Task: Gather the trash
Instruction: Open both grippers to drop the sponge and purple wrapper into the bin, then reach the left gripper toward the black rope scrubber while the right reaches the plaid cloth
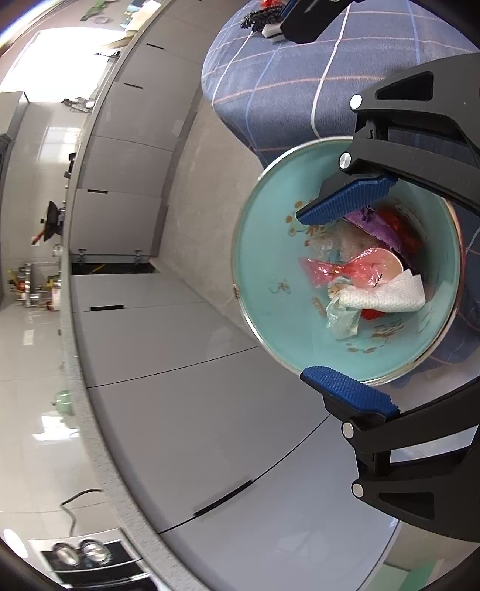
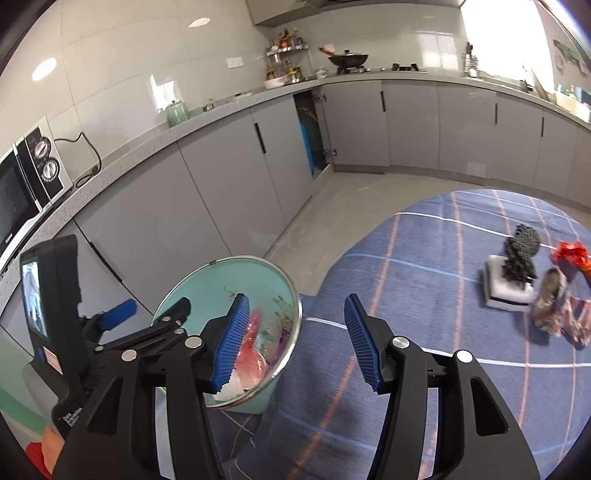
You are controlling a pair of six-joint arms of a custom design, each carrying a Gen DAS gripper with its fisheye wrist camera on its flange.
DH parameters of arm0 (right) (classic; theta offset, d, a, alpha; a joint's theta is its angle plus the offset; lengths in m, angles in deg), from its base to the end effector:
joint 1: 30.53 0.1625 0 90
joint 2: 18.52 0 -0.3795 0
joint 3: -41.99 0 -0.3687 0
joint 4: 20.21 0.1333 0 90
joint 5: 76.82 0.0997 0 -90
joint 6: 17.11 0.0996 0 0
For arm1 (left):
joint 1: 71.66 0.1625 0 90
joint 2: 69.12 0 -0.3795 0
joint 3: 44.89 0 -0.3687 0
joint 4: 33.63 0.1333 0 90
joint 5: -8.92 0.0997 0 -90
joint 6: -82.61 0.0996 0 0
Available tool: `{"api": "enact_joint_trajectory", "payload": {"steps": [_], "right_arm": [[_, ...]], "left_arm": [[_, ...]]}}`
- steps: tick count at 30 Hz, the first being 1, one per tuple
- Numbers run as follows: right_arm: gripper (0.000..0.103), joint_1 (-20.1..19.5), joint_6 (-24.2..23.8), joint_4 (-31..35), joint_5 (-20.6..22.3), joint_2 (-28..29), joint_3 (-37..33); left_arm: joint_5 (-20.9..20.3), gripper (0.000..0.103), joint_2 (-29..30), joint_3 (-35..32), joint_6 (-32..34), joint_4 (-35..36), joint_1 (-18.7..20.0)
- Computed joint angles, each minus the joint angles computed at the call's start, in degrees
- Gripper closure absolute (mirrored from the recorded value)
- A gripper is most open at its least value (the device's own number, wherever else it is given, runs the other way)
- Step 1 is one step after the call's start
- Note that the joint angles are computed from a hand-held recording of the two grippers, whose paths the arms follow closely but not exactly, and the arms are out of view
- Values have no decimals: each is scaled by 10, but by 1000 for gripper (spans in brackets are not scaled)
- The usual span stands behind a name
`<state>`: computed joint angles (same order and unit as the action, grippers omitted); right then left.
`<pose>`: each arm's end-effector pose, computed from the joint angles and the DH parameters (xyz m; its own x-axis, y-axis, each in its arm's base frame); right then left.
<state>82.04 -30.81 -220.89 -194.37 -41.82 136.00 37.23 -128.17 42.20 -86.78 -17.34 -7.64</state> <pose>0.3122 -0.5238 -0.0390 -0.8365 -0.2317 0.4965 -0.5067 0.6719 -0.5402 -0.0137 -0.5325 0.2103 -0.6338 -0.2366 -0.7364 0.4302 0.6834 -0.5898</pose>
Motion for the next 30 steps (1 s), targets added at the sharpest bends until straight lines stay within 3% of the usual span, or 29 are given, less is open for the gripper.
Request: {"api": "enact_joint_trajectory", "payload": {"steps": [8,16,20,30], "right_arm": [[34,-21,6,-89,-17,-45,83],[33,-58,13,-164,-46,-97,173],[33,-88,20,-209,-56,-124,223],[33,-164,30,-289,-74,-192,312]], "left_arm": [[-4,15,-15,44,-4,-21,-49],[-8,15,18,54,-37,2,-94],[12,15,42,53,-70,32,-107],[57,15,100,41,-80,52,-138]]}}
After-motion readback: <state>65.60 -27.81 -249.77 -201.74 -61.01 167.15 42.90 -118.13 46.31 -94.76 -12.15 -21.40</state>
